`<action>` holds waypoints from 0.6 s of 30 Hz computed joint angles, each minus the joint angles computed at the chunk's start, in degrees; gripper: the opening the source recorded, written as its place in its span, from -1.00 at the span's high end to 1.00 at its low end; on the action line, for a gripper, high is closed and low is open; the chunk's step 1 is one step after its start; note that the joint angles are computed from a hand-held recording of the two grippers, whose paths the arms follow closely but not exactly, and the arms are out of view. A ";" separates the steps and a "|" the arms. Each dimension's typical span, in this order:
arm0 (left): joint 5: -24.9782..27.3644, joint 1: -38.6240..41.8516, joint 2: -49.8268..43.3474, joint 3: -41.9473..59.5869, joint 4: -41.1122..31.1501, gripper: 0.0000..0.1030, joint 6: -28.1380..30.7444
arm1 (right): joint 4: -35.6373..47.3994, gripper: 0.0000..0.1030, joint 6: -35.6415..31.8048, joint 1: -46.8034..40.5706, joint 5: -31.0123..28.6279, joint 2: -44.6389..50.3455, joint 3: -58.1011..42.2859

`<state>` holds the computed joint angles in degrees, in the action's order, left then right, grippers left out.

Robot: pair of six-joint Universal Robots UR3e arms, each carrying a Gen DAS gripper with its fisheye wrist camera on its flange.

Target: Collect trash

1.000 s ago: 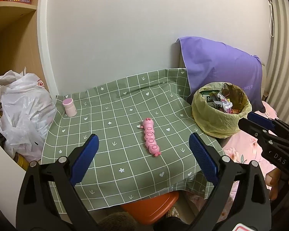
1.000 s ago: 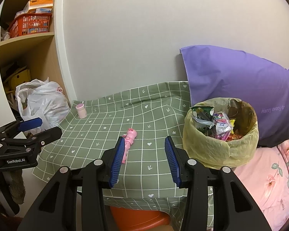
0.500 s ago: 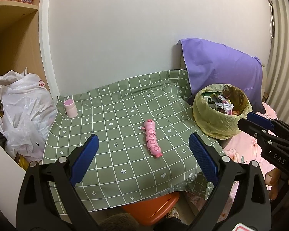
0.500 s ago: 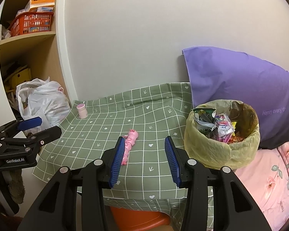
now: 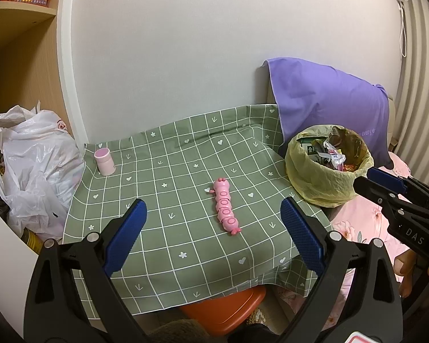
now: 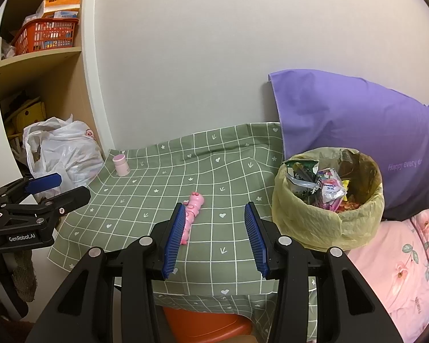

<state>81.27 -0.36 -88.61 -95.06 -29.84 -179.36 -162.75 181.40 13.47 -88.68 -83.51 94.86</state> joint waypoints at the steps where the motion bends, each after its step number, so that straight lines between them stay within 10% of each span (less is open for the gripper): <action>1: -0.25 0.15 0.02 0.02 -0.04 -0.75 0.11 | 0.01 0.21 -0.16 -0.33 0.31 -0.22 0.22; 18: -1.28 0.60 -0.03 0.03 0.23 -0.75 1.03 | -0.66 0.21 -0.04 -1.18 0.66 -1.37 1.90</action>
<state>79.99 0.24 -88.64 -95.03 -29.61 -178.33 -163.41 181.36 12.30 -88.02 -84.88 96.76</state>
